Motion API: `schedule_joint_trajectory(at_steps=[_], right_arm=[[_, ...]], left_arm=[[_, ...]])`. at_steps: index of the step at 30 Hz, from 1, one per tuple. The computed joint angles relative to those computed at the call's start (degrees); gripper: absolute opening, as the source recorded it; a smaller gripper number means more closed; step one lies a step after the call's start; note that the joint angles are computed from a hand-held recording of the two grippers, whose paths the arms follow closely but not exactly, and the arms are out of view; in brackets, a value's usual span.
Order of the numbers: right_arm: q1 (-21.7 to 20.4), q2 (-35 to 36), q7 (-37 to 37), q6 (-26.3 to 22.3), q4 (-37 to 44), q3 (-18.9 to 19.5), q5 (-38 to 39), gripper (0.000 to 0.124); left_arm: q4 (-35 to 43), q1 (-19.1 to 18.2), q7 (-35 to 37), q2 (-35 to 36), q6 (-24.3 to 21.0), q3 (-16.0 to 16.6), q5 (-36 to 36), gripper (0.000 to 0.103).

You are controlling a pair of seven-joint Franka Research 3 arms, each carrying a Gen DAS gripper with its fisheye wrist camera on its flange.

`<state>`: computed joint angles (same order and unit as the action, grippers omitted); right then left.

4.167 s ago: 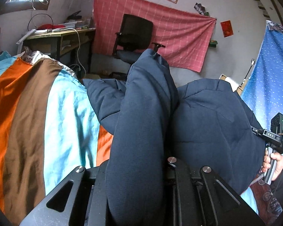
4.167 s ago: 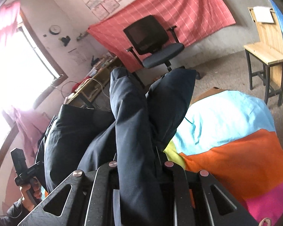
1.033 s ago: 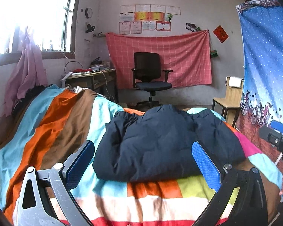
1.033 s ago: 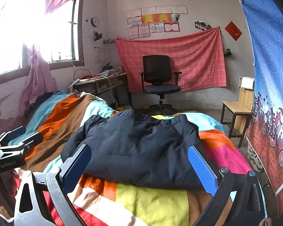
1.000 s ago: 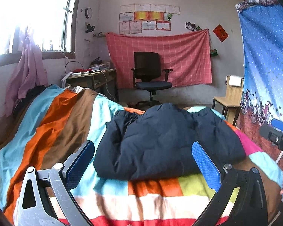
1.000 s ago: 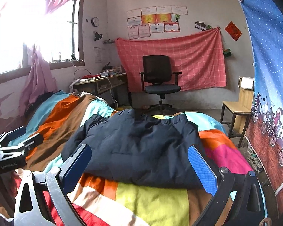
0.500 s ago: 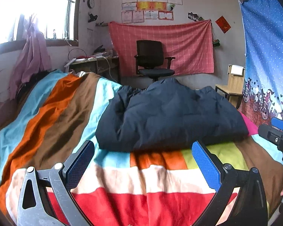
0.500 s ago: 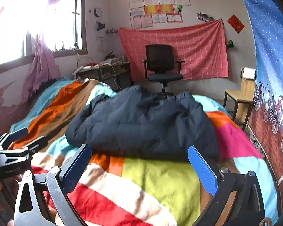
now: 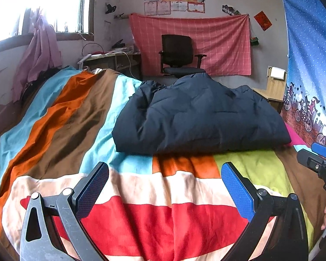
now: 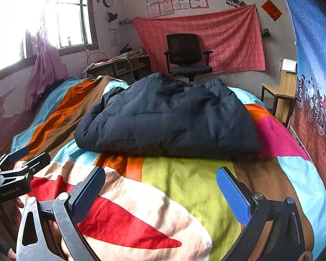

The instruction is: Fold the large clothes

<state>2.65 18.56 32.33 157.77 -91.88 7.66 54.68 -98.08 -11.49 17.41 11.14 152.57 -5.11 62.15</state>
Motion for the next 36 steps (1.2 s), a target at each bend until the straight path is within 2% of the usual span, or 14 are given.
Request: schedule_joint_trajectory(at_steps=[36], right_arm=[[-0.13,0.06,0.35,-0.33,-0.17,-0.09,0.08,0.103]], left_arm=[[-1.9,0.84,1.28,-0.77,2.22,0.11,0.28,0.101]])
